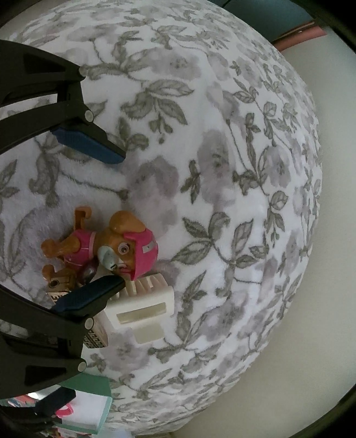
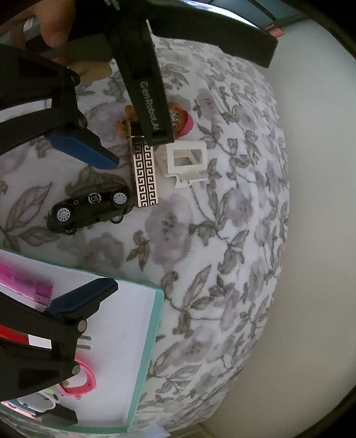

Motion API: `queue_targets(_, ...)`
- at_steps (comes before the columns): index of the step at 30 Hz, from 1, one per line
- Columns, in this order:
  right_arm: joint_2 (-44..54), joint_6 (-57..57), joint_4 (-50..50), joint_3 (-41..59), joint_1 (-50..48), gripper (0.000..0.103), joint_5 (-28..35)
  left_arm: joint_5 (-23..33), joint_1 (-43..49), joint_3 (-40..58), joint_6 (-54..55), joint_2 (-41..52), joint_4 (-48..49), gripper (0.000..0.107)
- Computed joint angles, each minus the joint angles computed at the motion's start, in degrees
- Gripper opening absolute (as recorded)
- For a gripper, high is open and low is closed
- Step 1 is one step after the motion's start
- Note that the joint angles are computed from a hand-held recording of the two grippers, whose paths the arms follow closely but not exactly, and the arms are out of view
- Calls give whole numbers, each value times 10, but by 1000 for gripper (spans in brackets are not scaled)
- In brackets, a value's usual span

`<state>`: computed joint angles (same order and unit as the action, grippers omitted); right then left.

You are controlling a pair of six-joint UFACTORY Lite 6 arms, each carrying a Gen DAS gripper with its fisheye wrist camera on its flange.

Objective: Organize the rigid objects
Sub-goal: 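Grasp the dog figure with the left tool while the right tool grasps the black toy car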

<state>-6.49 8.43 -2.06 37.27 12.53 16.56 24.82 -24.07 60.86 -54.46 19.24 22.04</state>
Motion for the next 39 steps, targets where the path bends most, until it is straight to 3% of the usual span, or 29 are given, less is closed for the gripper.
queue_targets(6,-20,29,-30,-4,12,77,-2,12,-3,-18,-10,-10,16,84)
queue_targets(11,-23,-28,23,0,27,73,0,7,-7,-56,-28,-33,42,82)
queue_targets(24,34,-81,75,-6,22,44,-3,10,-10,-139,-37,-121,51,52)
queue_targets(27,34,-71,68,-16,21,34,-11,17,-11,-144,-26,-132,44,51)
queue_targets(33,9,-173,170,-34,2,32,7,36,-42,-142,-36,-134,33,51)
queue_targets(39,-50,-274,275,-63,-37,30,59,54,-63,-163,1,-175,-49,51)
